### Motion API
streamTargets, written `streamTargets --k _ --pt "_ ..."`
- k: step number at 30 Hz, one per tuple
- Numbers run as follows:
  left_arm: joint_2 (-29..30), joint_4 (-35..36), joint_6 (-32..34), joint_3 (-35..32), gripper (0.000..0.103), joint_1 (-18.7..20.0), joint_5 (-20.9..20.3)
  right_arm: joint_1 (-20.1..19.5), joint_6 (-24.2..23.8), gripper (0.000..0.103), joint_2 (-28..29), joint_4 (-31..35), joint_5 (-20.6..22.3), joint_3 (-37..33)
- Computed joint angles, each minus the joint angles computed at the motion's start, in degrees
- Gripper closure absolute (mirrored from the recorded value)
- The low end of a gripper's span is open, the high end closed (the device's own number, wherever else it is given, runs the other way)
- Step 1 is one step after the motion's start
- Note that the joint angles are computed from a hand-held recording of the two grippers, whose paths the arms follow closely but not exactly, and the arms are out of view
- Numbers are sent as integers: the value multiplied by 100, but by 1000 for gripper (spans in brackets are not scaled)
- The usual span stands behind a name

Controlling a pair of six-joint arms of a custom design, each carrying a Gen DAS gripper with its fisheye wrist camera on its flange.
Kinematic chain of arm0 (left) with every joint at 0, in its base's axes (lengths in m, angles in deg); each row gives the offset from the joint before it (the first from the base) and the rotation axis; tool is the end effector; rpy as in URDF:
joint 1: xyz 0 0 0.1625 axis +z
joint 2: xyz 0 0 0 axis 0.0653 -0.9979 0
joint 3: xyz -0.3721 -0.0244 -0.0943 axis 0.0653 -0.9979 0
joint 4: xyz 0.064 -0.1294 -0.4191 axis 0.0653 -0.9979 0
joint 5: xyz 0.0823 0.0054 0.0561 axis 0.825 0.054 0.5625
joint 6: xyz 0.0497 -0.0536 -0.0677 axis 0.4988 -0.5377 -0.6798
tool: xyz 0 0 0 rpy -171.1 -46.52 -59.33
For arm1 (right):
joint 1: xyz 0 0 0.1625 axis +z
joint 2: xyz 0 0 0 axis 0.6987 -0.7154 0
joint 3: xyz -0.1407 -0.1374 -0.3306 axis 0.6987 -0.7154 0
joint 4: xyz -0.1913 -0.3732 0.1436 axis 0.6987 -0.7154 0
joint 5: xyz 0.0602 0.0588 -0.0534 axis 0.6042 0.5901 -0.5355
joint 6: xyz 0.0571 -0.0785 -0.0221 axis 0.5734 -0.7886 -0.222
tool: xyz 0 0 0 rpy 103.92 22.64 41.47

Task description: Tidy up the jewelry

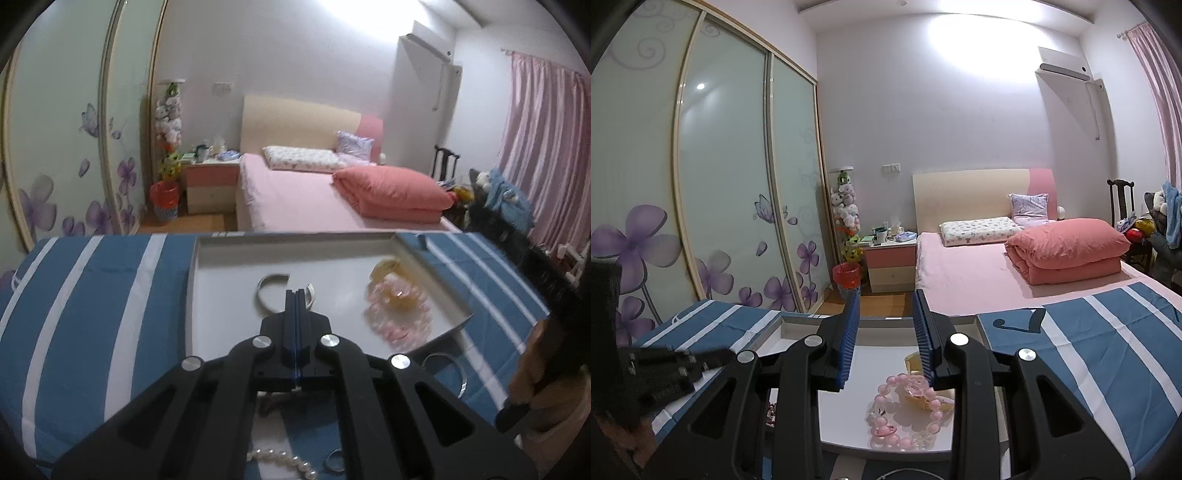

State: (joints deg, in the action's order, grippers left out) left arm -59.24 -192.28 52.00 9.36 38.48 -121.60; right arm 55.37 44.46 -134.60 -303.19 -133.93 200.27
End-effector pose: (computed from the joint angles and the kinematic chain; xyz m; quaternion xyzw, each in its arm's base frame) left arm -0.3925 -0.5903 0.0884 0.4173 0.8546 -0.2878 0.1128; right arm 0.1650 -0.4582 0.3310 0.1018 -0.7003 0.6281 0.3236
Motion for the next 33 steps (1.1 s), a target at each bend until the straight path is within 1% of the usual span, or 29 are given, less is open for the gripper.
streamTargets --k 1,3,4,8,10,12,14,17,19,21,24,27,29,30,31,32,33 --pt "-33 25 -3 35 101 5 -78 2 9 72 -10 18 -8 -3" --pt "-94 160 -43 152 100 6 -105 0 33 72 -15 36 -22 -3" --pt "-119 292 -83 212 97 13 -115 -2 49 72 -21 48 -20 0" --pt "-164 555 -269 432 78 23 -148 10 62 72 -28 69 -21 9" --pt "-162 565 -253 510 72 17 -148 15 55 72 -42 63 -16 37" --pt "-126 546 -206 545 69 -13 -56 9 50 72 -48 48 -16 58" --pt "-103 508 -187 566 63 -33 -22 0 72 72 -66 26 -10 83" --pt "-62 337 -46 635 60 -97 180 -10 157 72 -88 57 -17 96" --pt "-24 300 -15 642 60 -153 376 -22 196 72 -102 102 -12 94" --pt "-24 299 19 647 60 -169 463 -28 212 72 -113 126 -5 92" --pt "13 314 74 661 60 -246 710 -25 240 72 -124 136 11 99" --pt "20 449 53 664 62 -287 875 -24 264 72 -146 121 40 121" --pt "34 538 -43 658 70 -301 1014 -30 275 72 -162 105 62 149" --pt "46 517 -66 655 72 -308 1092 -42 282 72 -175 106 83 162" --pt "66 515 -99 638 79 -312 1180 -41 289 72 -176 105 87 165" --pt "77 576 -153 611 93 -306 1218 -41 300 72 -176 108 90 167" --pt "94 776 -278 534 98 -274 1198 -44 305 72 -187 121 88 172"
